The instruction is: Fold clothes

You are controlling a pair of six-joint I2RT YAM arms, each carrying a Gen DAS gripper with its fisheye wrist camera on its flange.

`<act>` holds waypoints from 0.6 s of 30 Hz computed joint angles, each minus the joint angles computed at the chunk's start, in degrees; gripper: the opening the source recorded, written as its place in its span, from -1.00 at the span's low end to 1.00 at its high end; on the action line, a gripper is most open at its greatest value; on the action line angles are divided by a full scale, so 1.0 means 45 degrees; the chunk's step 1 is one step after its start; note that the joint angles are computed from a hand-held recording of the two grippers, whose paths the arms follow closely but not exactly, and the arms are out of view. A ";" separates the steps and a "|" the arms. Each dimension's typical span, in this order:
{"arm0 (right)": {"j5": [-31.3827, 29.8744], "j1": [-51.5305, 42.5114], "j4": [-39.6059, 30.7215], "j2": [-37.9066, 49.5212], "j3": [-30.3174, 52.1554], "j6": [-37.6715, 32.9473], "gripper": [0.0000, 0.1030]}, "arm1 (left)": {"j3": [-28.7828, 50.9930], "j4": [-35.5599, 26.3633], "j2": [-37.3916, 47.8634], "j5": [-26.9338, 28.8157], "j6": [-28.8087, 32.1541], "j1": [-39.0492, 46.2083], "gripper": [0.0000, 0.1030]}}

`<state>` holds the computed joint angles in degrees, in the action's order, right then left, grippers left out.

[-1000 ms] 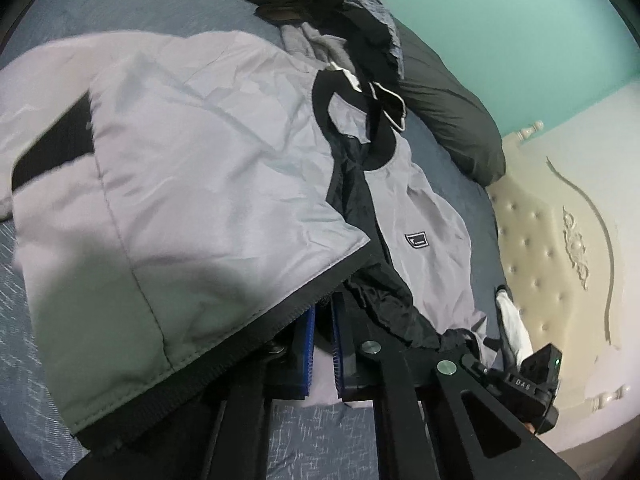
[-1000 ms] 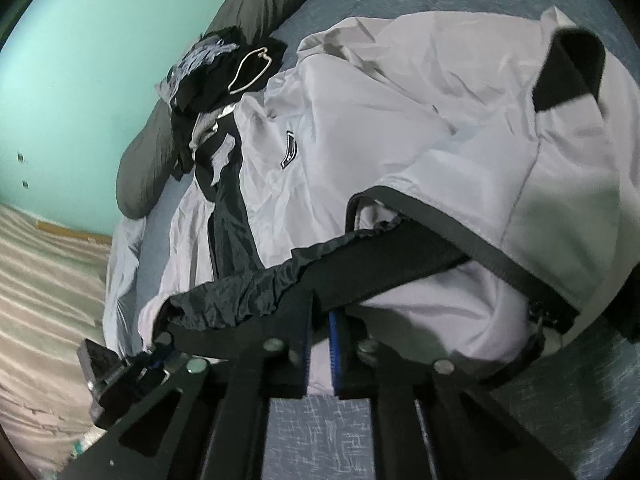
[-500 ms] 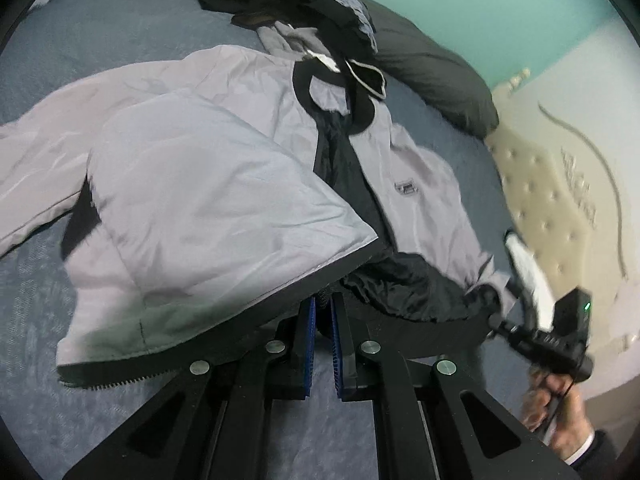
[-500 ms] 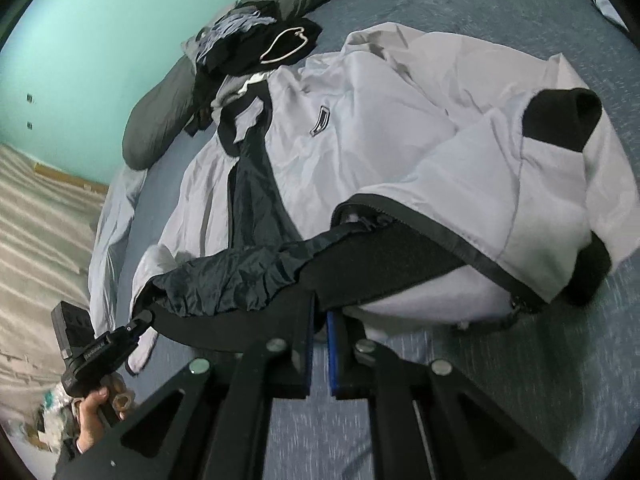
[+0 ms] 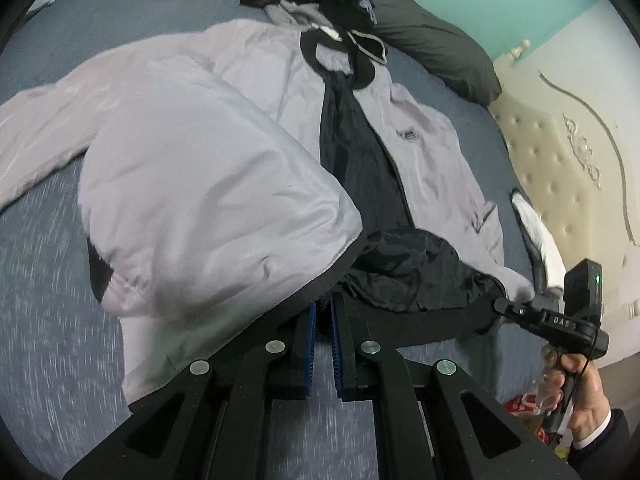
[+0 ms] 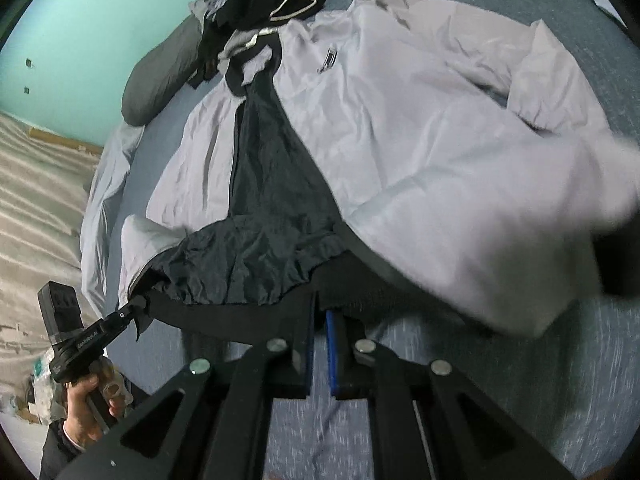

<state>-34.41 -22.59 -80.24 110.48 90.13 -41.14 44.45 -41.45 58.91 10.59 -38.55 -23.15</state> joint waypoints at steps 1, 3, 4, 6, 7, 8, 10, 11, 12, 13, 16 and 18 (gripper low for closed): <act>0.0179 -0.0036 -0.0042 -0.0046 -0.0154 -0.0127 -0.91 | -0.0109 -0.0174 -0.0163 0.0027 -0.0123 -0.0096 -0.85; 0.0577 -0.0105 -0.0131 -0.0079 -0.0429 -0.0323 -0.91 | -0.0324 -0.0522 -0.0492 0.0080 -0.0381 -0.0299 -0.85; 0.0767 -0.0137 -0.0162 -0.0083 -0.0551 -0.0384 -0.91 | -0.0351 -0.0691 -0.0600 0.0051 -0.0421 -0.0396 -0.85; 0.1143 -0.0182 -0.0152 -0.0113 -0.0789 -0.0476 -0.91 | -0.0308 -0.1171 -0.0819 -0.0061 -0.0437 -0.0685 -0.85; 0.1340 -0.0186 -0.0081 -0.0174 -0.0926 -0.0545 -0.91 | -0.0281 -0.1417 -0.0926 -0.0121 -0.0453 -0.0842 -0.85; 0.1529 -0.0189 -0.0073 -0.0193 -0.1005 -0.0592 -0.91 | -0.0260 -0.1653 -0.1056 -0.0141 -0.0514 -0.1014 -0.85; 0.1878 -0.0166 -0.0128 -0.0180 -0.1075 -0.0664 -0.91 | -0.0238 -0.2058 -0.1310 -0.0119 -0.0615 -0.1279 -0.84; 0.2029 -0.0126 -0.0141 -0.0182 -0.1106 -0.0719 -0.88 | -0.0242 -0.2216 -0.1427 -0.0071 -0.0621 -0.1335 -0.84; 0.2180 -0.0085 -0.0152 -0.0184 -0.1139 -0.0772 -0.85 | -0.0244 -0.2374 -0.1543 -0.0023 -0.0627 -0.1391 -0.84; 0.2354 -0.0050 -0.0137 -0.0233 -0.1187 -0.0793 -0.85 | -0.0246 -0.2532 -0.1659 0.0024 -0.0636 -0.1450 -0.84; 0.2941 0.0090 -0.0234 -0.0264 -0.1204 -0.0845 -0.79 | -0.0190 -0.2931 -0.1985 0.0115 -0.0771 -0.1593 -0.85; 0.3367 0.0066 -0.0465 -0.0241 -0.1161 -0.1128 -0.73 | 0.0005 -0.3256 -0.2290 0.0109 -0.0808 -0.1701 -0.85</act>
<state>-19.26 -22.29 -82.33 109.39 84.91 -46.22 44.47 -56.10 48.60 11.08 -42.19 -30.81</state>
